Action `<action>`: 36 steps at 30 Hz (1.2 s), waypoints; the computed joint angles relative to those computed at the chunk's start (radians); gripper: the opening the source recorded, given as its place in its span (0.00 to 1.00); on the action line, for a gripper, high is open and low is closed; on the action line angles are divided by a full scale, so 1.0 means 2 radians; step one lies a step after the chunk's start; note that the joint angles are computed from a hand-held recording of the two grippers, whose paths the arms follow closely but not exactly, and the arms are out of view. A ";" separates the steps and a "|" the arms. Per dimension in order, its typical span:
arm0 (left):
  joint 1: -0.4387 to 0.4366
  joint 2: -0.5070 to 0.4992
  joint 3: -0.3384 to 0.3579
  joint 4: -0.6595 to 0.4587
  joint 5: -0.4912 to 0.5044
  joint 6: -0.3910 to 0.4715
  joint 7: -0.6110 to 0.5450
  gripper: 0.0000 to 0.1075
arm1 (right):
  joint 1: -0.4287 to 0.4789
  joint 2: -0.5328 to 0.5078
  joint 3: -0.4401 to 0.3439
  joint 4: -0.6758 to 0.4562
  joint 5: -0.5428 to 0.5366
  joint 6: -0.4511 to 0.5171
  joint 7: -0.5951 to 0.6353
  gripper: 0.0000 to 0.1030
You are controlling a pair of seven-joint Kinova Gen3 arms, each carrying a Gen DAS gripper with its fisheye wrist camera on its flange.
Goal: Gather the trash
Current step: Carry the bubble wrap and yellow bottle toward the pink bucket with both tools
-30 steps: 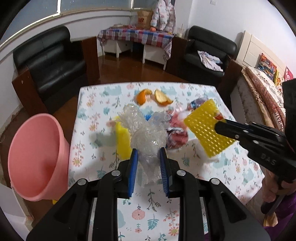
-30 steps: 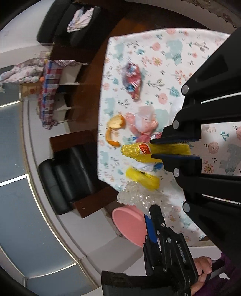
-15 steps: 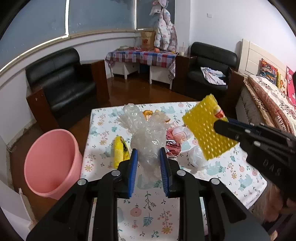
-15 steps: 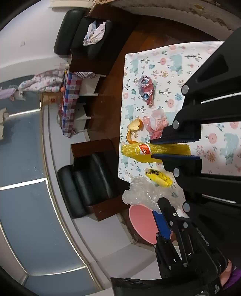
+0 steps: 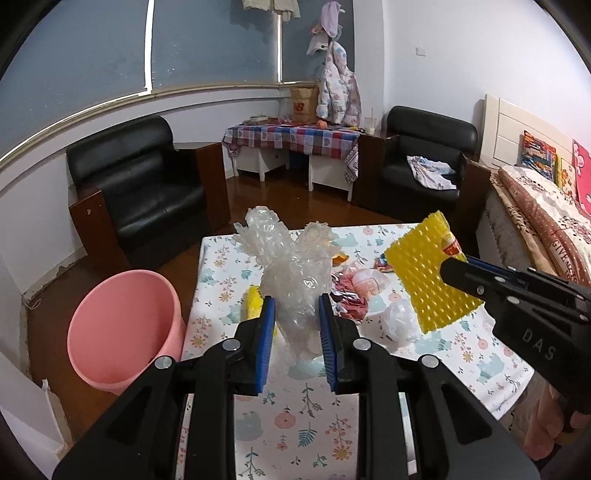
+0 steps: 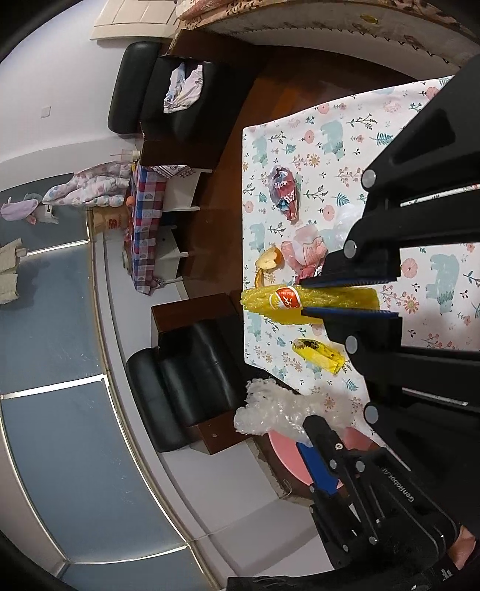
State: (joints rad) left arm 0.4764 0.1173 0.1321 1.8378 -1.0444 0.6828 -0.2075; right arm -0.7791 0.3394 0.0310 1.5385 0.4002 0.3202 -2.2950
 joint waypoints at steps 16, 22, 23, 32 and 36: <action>-0.019 0.033 -0.033 -0.012 -0.001 -0.028 -0.006 0.22 | -0.005 0.064 0.005 -0.071 -0.015 0.017 0.008 0.09; -0.036 0.043 -0.055 -0.015 0.032 -0.056 -0.033 0.22 | 0.006 0.094 -0.009 -0.110 -0.041 0.026 0.041 0.09; -0.037 0.043 -0.059 -0.014 0.033 -0.058 -0.033 0.22 | 0.005 0.099 -0.009 -0.117 -0.044 0.027 0.046 0.09; -0.060 0.022 -0.077 0.022 0.015 -0.051 0.006 0.22 | 0.027 0.152 -0.062 -0.195 -0.108 0.052 0.130 0.09; -0.078 0.009 -0.072 0.037 0.005 -0.033 0.021 0.22 | 0.022 0.175 -0.072 -0.234 -0.131 0.063 0.167 0.09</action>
